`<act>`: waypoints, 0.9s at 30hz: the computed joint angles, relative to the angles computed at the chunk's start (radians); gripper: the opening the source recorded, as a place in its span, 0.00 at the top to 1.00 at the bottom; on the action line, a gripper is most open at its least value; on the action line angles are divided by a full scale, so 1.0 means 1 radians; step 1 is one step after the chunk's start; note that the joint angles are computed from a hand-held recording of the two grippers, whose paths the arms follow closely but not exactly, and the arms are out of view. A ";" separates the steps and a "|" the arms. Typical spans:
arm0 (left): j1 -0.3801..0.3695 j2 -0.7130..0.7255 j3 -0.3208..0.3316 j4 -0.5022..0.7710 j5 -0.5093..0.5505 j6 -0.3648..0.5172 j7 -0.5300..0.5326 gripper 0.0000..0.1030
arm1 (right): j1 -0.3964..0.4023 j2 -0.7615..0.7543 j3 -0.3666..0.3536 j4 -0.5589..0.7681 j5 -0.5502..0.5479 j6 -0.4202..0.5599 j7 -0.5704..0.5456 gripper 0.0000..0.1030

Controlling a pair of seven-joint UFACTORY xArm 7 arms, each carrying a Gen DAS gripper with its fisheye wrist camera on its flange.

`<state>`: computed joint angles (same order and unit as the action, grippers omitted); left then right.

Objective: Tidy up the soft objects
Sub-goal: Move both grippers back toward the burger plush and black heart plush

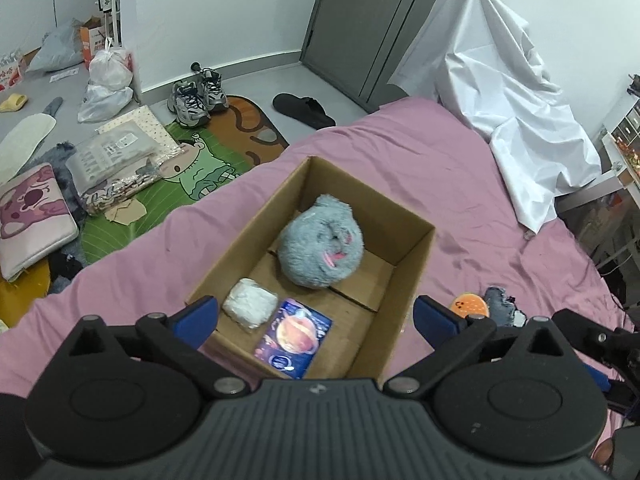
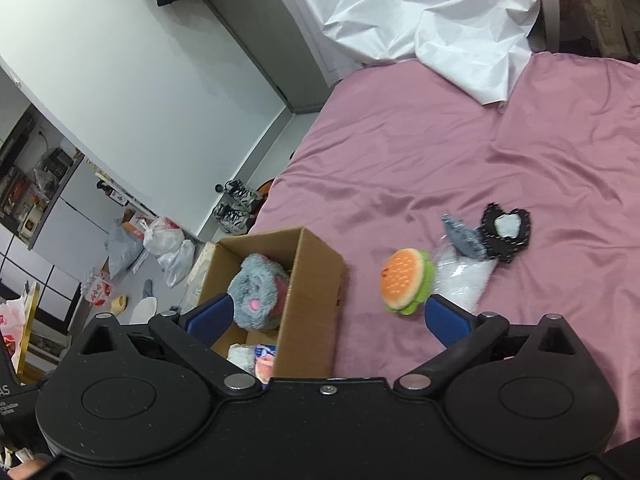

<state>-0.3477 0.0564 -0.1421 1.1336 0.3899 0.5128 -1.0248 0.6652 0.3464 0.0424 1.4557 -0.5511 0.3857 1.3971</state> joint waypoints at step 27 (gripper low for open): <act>-0.103 0.081 -0.022 0.141 0.039 0.138 -0.028 0.00 | -0.113 -0.170 0.032 -0.284 -0.078 -0.136 0.047 0.00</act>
